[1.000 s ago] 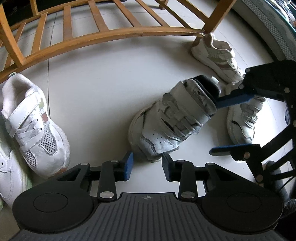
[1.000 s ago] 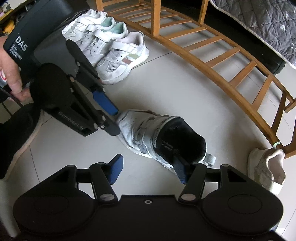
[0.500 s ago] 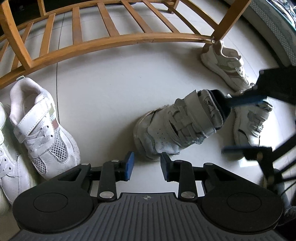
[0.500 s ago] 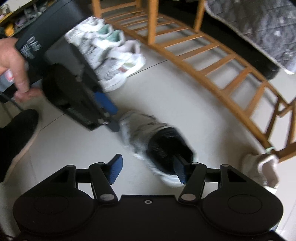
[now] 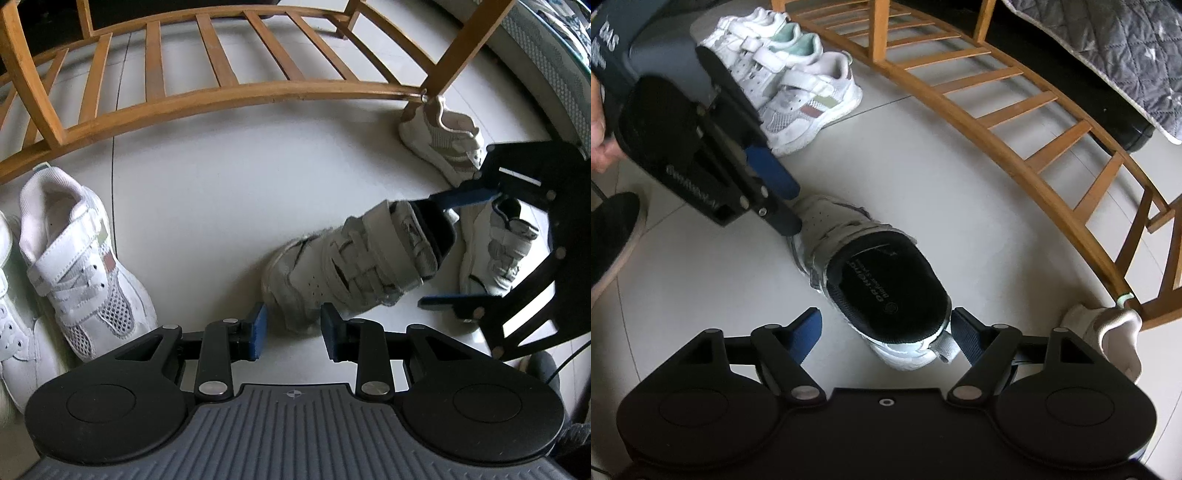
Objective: Organize scattered shoes
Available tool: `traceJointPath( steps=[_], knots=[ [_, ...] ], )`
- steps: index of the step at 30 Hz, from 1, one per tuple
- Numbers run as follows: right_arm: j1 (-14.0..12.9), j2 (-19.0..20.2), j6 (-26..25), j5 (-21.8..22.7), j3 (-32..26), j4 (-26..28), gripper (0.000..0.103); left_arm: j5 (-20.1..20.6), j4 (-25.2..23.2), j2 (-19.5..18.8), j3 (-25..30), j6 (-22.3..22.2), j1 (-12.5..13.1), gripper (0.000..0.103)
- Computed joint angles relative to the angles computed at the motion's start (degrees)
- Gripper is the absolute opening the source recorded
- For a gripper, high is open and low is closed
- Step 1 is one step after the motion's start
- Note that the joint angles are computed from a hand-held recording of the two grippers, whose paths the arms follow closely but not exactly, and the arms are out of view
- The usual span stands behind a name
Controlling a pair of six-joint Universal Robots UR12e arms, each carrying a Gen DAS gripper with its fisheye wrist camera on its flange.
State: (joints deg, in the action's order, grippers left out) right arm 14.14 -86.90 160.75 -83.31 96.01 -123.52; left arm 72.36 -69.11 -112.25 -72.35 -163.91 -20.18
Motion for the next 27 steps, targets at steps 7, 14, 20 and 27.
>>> traceJointPath(
  steps=[7,14,20,27],
  knots=[
    [0.34,-0.24,1.02,-0.67,-0.02,0.65,0.077,-0.64,0.55,-0.46,0.39,-1.04,0.2,0.028],
    [1.01,-0.64,0.45,-0.41,0.03,2.6,0.077,0.37,1.3,-0.7,0.77,-2.02,0.14,0.027],
    [1.65,-1.16,0.91,0.0,0.21,3.6,0.076,0.57,1.67,-0.79,0.78,-2.9,0.23,0.027],
    [1.96,-1.28,1.44,0.29,0.13,4.16,0.076,0.35,1.57,-0.85,0.87,-3.7,0.48,0.027]
  ],
)
